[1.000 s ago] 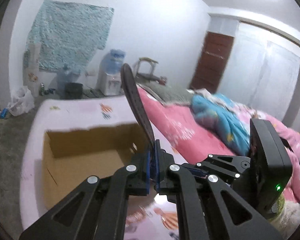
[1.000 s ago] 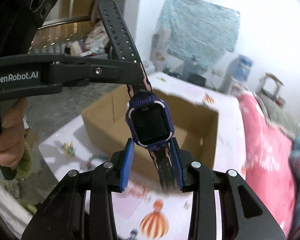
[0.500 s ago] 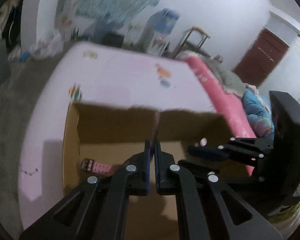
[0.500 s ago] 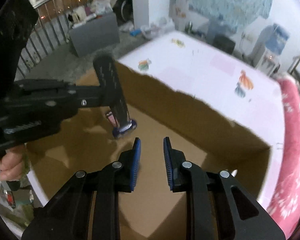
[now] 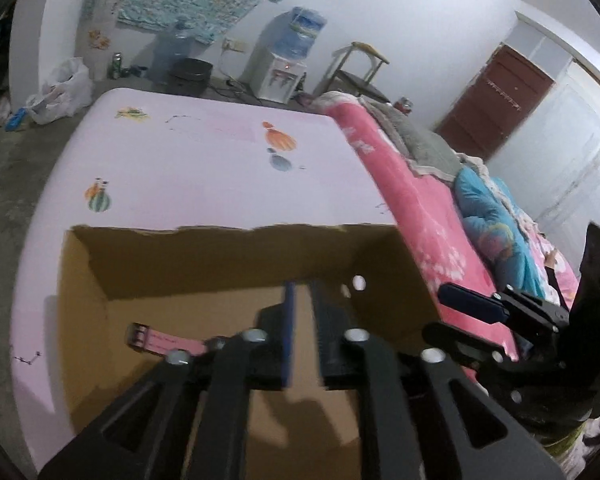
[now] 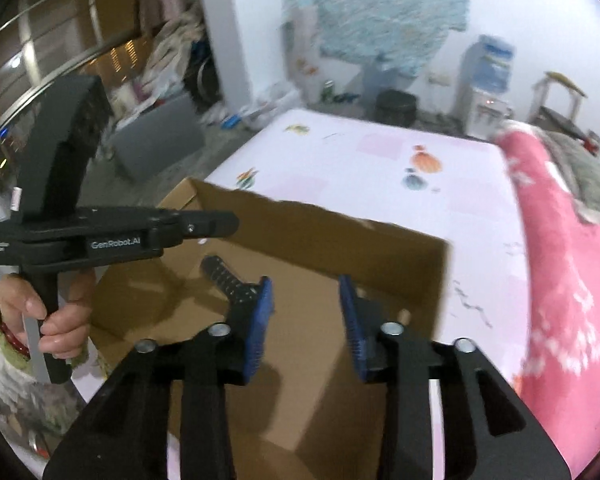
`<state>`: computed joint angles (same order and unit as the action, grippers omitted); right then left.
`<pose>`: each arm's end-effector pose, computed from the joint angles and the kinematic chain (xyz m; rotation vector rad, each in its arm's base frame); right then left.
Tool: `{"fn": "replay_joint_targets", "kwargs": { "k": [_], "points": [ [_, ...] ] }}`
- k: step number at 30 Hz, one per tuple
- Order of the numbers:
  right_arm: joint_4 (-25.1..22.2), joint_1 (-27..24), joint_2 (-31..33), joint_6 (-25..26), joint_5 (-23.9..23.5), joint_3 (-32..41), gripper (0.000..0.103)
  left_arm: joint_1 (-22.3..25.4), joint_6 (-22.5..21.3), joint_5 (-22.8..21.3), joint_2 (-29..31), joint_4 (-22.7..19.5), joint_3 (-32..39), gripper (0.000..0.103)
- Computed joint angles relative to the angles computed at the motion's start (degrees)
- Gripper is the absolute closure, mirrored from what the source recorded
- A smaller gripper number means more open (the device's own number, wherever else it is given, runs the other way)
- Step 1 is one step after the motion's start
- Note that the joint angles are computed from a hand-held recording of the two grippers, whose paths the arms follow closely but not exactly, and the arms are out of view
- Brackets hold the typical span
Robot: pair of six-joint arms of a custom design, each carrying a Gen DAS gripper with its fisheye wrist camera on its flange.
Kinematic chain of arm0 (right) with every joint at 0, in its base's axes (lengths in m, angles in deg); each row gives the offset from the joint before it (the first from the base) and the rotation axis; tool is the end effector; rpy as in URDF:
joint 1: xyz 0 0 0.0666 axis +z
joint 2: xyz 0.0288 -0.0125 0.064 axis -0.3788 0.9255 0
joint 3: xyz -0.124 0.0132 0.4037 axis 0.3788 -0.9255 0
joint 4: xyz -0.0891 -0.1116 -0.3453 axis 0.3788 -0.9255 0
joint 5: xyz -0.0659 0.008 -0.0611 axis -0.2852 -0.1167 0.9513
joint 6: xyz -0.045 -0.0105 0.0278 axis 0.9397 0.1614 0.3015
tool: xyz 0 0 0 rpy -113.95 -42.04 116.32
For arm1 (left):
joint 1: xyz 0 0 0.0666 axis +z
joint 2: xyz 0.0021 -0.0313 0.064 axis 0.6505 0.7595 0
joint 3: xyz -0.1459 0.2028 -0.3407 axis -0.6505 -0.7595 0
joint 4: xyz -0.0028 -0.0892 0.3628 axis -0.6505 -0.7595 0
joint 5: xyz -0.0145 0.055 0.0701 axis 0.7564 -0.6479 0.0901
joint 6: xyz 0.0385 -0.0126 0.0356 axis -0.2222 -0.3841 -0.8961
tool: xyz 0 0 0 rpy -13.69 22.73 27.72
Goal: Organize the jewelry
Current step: 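Lower the watch into the box and open the left tool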
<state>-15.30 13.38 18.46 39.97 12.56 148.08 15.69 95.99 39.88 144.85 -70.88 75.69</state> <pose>0.3782 0.2700 0.5912 -0.5504 2.3702 0.3464 0.4134 -0.2020 0.5490 0.1486 2.4307 -0.6885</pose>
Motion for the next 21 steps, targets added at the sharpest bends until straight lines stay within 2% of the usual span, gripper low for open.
{"fn": "replay_joint_targets", "kwargs": {
  "k": [1, 2, 4, 5, 7, 13, 15, 17, 21],
  "points": [
    [0.0, -0.2, -1.2, -0.6, 0.4, -1.3, 0.06, -0.5, 0.2, -0.5, -0.7, 0.9, -0.6, 0.072],
    [0.1, -0.3, -2.2, -1.2, 0.4, -2.2, 0.059, -1.1, 0.0, -1.5, -1.9, 1.8, -1.3, 0.067],
    [0.9, -0.4, -5.1, -2.9, -0.1, -5.6, 0.053, -2.1, -0.9, -3.3, -4.0, 2.6, -2.6, 0.049],
    [1.6, -0.4, -6.6, -3.9, -0.1, -7.4, 0.049, -2.9, -1.6, -4.4, -5.5, 2.8, -3.3, 0.046],
    [3.6, -0.5, -8.6, -6.1, -0.6, -10.4, 0.048, -4.4, -2.4, -6.6, -8.1, 2.6, -4.6, 0.037],
    [7.9, 1.1, -16.3, -15.3, 1.1, -19.9, 0.042, -9.1, -3.4, -11.9, -17.3, 1.0, -11.2, 0.022],
    [8.9, 2.5, -18.7, -18.2, 1.8, -23.0, 0.035, -10.7, -2.9, -13.6, -20.4, 1.0, -14.4, 0.018],
    [8.5, 4.8, -20.5, -21.2, 4.8, -25.8, 0.03, -12.7, -1.9, -15.9, -24.0, 0.8, -18.4, 0.014],
    [5.6, 8.4, -20.9, -27.4, 9.0, -29.4, 0.025, -17.7, 0.3, -24.5, -26.9, -5.4, -24.5, 0.011]
  ]
}}
